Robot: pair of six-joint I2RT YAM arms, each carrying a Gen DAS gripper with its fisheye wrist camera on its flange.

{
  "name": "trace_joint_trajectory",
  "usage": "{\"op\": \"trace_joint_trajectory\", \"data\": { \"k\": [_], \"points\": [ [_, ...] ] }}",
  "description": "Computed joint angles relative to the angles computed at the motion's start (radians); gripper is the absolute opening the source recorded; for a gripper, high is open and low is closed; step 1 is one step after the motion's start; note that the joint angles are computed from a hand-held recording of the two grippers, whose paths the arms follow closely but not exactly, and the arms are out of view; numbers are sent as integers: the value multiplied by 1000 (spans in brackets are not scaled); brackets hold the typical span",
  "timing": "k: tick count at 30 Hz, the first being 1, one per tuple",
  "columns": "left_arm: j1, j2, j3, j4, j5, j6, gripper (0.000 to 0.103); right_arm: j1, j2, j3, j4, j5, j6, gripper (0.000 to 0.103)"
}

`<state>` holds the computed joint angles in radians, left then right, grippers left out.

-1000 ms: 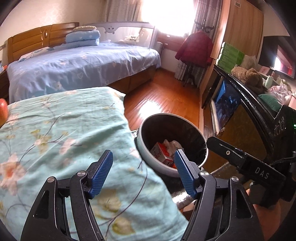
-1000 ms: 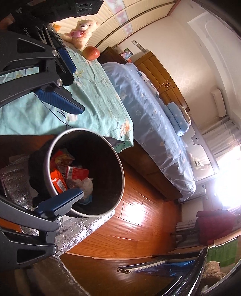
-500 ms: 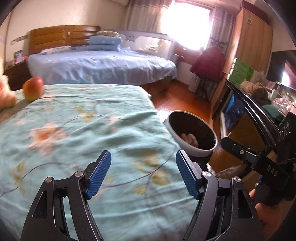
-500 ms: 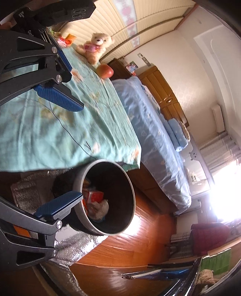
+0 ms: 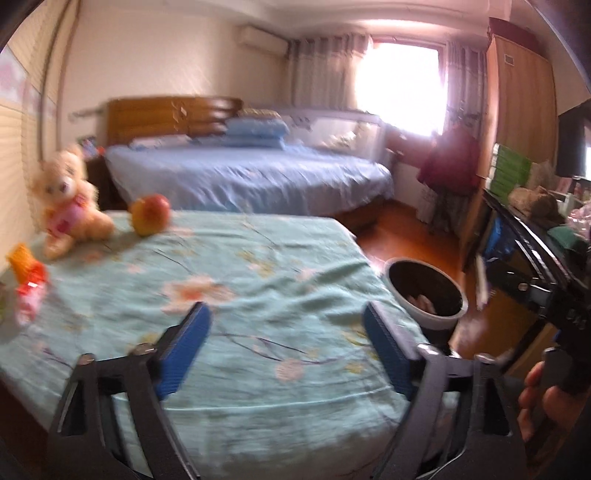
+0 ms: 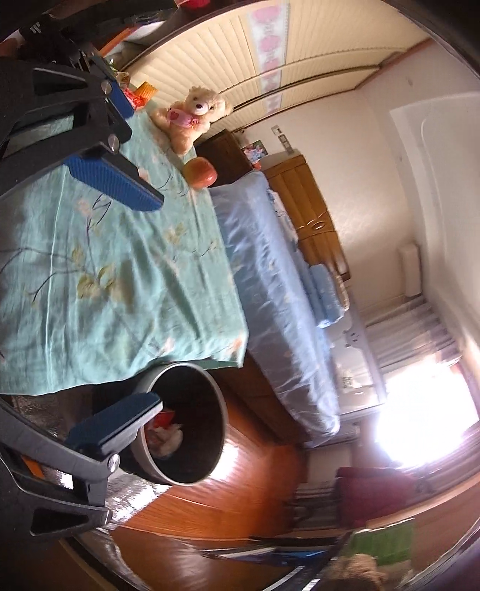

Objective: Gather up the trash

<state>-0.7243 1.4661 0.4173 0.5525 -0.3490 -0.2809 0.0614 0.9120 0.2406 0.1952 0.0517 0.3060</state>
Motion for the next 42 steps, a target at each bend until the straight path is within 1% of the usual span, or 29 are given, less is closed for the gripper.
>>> {"op": "trace_joint_trajectory", "data": {
  "k": [1,2,3,5,8,10,12,17,20,26,29,32,42],
  "points": [
    [-6,-12,-16,14,-35,2,103,21,-15,-3,-5,22,-4,103],
    [-18,-14,-44,52,-97,4,103,56,-30,-11,-5,64,-5,103],
    [-17,-11,-54,65,-118,7,103,85,-30,-17,5,100,-2,103],
    [-5,-6,-71,76,-123,11,103,149,-13,-44,53,183,0,103],
    [9,17,-98,120,-129,14,103,239,39,-79,144,299,-9,103],
    [6,33,-103,136,-139,17,103,283,93,-93,216,358,-35,103],
    [4,38,-115,155,-152,21,103,303,131,-99,261,385,-49,103],
    [-46,39,-146,205,-237,37,103,330,217,-116,374,410,-58,103],
    [-64,37,-156,223,-267,41,103,349,230,-121,391,425,-58,103],
    [-69,24,-160,213,-273,43,103,362,265,-120,409,418,-47,103],
    [-79,16,-162,203,-290,46,103,367,282,-119,417,420,-43,103],
    [-82,6,-159,182,-291,38,103,371,292,-117,419,416,-38,103],
    [-76,0,-151,156,-288,23,103,389,288,-107,396,433,-28,103]
  ]
}}
